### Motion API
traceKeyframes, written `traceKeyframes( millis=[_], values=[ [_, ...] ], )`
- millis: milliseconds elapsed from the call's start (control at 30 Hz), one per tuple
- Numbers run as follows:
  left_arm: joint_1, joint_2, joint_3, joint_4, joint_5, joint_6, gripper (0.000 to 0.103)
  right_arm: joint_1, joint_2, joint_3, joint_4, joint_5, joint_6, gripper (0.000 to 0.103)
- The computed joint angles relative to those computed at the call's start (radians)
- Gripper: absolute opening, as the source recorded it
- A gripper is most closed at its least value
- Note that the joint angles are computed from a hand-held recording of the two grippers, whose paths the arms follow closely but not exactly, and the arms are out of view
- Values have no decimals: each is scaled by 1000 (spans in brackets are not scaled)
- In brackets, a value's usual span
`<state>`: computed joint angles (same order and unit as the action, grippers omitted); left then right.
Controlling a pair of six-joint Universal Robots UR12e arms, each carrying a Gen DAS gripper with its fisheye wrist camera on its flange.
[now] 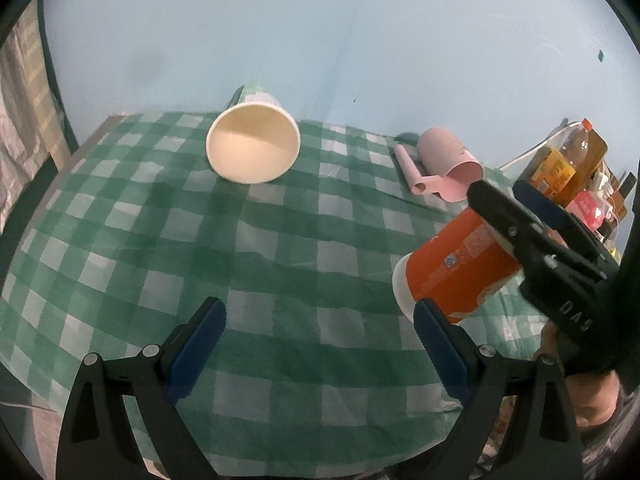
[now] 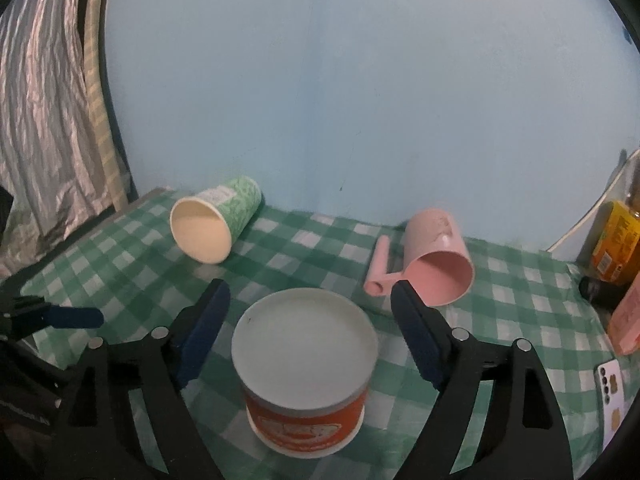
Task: Flip cup upside down
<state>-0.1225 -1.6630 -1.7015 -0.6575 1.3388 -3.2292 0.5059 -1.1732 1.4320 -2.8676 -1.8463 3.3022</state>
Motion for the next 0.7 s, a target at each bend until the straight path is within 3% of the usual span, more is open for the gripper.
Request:
traceKeyframes(
  millis=[200,300,700],
  values=[
    [-17,20,-30,83,41,15,98,4,-38,38,-32,-25,49,90],
    [-30,31,-51,150,75,29,103,13,-56,52,-20,-69,54,91],
    [-77,50,-101,384,187,120,103,22,-125,122,0,-122,154,91]
  ],
)
